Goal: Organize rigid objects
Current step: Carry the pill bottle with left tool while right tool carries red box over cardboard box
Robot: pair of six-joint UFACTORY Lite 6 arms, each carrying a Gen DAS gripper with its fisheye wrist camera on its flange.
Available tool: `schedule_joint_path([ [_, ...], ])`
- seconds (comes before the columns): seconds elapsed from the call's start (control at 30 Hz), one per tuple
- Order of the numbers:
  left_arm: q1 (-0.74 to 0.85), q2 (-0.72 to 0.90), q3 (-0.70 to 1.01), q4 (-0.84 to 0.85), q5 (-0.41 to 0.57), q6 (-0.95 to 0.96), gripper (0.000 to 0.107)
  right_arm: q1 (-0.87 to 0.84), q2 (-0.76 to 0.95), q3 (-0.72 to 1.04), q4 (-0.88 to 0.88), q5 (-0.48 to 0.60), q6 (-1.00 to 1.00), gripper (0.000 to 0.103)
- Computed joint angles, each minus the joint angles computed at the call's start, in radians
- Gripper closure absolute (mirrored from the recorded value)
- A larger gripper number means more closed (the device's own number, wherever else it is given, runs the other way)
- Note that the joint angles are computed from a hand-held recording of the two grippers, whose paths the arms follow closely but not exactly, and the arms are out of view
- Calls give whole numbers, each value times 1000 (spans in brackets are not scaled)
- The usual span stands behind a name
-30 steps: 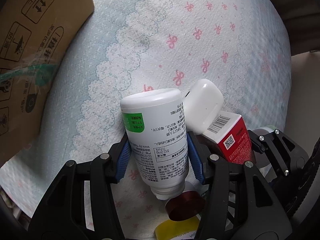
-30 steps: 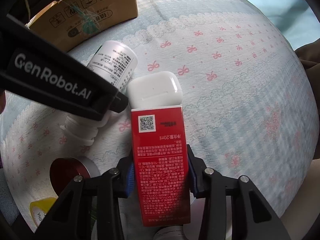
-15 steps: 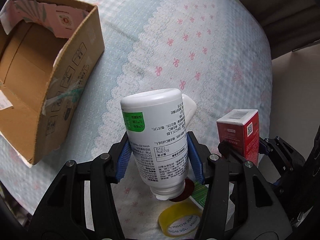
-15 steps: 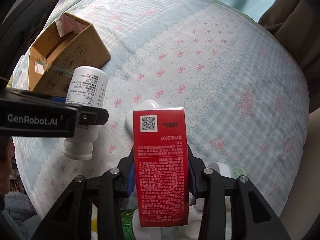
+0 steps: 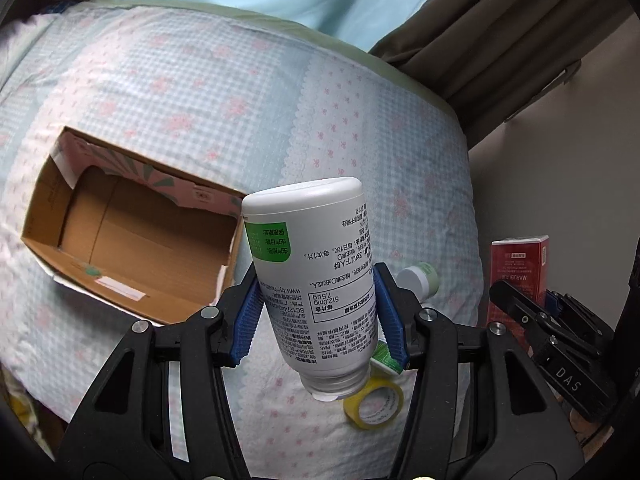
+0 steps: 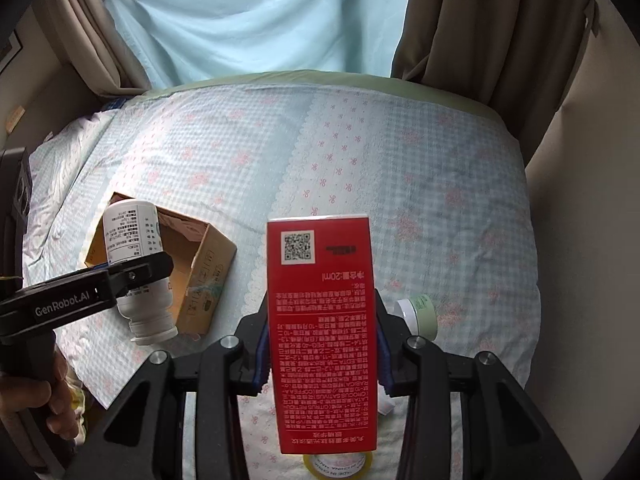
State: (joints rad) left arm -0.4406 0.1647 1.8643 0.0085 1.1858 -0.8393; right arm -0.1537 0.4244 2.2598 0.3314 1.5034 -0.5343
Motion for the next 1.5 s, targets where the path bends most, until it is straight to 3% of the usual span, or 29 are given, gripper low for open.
schedule_joint_path([
  [0.13, 166, -99, 5, -76, 97, 238, 58, 93, -73, 22, -12, 22, 178, 65],
  [0.27, 430, -162, -4, -213, 198, 551, 58, 271, -143, 8, -86, 0, 413, 65],
  [0.43, 790, -130, 33, -373, 358, 943, 58, 541, -182, -43, -214, -67, 795, 65],
  [0.57, 977, -53, 69, -402, 422, 1167, 58, 711, -153, -63, -265, -119, 1046, 65],
  [0.8, 1061, 20, -27, -341, 359, 1357, 58, 860, -90, -171, -253, -262, 1282, 65],
  [1.13, 985, 166, -194, -208, 147, 1429, 58, 831, 14, -414, -126, -480, 1327, 65],
  [1.5, 856, 386, -203, -69, 36, 1436, 58, 799, 258, -363, -34, -521, 1279, 65],
])
